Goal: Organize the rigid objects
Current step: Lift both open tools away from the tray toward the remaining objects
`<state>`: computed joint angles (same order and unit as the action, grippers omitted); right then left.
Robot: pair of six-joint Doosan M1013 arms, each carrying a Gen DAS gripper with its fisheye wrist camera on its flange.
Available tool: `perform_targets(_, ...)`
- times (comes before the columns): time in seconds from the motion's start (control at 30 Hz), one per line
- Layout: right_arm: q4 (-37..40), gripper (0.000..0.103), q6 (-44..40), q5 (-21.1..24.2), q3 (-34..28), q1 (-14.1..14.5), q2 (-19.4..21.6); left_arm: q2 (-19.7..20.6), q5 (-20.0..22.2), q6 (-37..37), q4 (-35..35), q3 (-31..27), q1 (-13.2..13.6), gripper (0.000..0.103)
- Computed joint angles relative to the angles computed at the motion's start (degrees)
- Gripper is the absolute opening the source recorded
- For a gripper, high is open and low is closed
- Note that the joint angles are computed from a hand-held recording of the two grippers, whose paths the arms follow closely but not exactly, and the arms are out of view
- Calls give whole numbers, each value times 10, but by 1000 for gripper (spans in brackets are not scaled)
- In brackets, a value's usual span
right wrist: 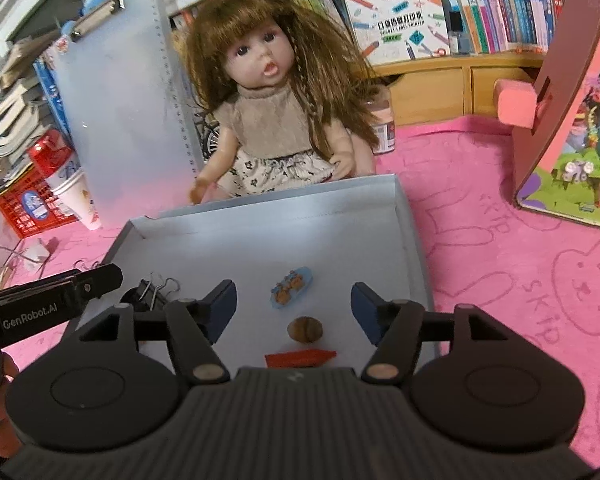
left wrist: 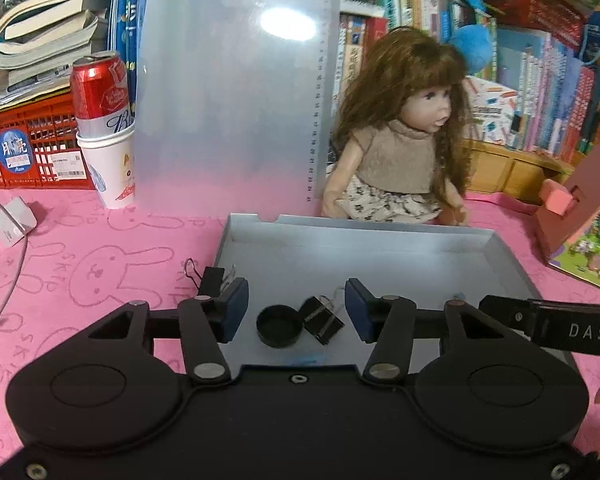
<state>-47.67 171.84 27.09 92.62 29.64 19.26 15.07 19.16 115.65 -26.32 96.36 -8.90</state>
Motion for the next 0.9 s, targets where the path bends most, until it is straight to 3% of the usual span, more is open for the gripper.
perform_targets(0.1, -47, 80, 31, -10, 19, 6, -14, -15, -1, 60, -49, 17, 2, 53)
perform_targets(0.23, -112, 82, 72, -18, 46, 15, -35, -43, -7, 198, -173, 52, 6, 57)
perform_targets(0.43, -231, 86, 153, -13, 90, 34, -64, -81, 11, 339, -296, 99, 9, 62)
perform_targets(0.63, -331, 87, 239, 16, 129, 55, -86, -114, 19, 427, -371, 145, 12, 63)
perform_targets(0.9, -356, 87, 259, 71, 163, 84, -93, -153, 24, 507, -438, 207, 15, 65)
